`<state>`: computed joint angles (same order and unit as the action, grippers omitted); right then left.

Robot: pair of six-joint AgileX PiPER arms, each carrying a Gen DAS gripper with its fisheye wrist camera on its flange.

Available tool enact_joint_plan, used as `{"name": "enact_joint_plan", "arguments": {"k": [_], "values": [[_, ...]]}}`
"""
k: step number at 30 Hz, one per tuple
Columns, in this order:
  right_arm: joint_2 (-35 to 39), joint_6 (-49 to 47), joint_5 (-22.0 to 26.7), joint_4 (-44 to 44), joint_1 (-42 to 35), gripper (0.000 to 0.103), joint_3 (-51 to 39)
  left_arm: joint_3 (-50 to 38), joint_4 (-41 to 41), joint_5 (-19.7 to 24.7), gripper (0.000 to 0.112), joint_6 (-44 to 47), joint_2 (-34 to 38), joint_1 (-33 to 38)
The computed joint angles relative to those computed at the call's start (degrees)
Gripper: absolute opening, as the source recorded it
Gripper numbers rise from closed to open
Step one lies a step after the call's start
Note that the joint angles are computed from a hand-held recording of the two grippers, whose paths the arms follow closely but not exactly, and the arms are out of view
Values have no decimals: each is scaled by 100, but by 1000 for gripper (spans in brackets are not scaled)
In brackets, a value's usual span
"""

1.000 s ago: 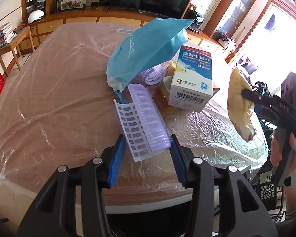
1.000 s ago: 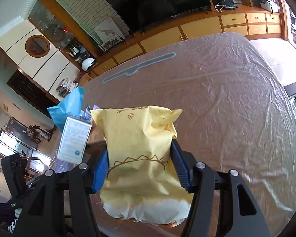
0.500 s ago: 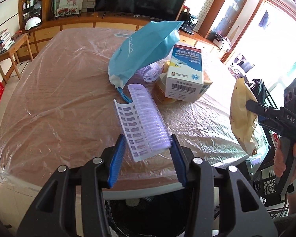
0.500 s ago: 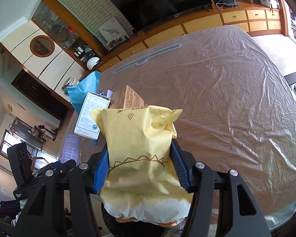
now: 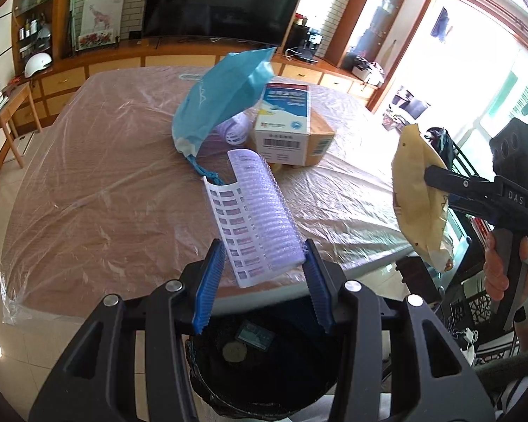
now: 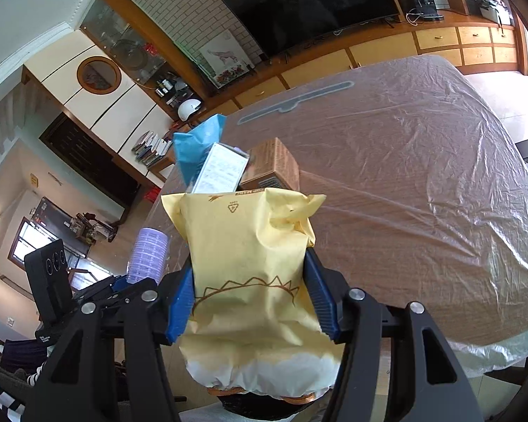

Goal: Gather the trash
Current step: 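Carry the paper bag and hair roller in both grippers over the black bin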

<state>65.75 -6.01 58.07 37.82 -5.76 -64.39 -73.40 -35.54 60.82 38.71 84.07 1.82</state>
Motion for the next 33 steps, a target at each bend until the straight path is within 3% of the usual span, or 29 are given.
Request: {"name": "enact_joint_plan", "arguments": {"k": [10,22,33], "values": [[-540,340,198,-177,545,56,293,335,-53,426,47,554,-446,70],[-865,695,382,-425,1090,56,571,904,164,629,47,914,-884,-17],[-896,1339,194,-1067,1971,56,752,1412,400,755,47,1135,-1070,-7]]}}
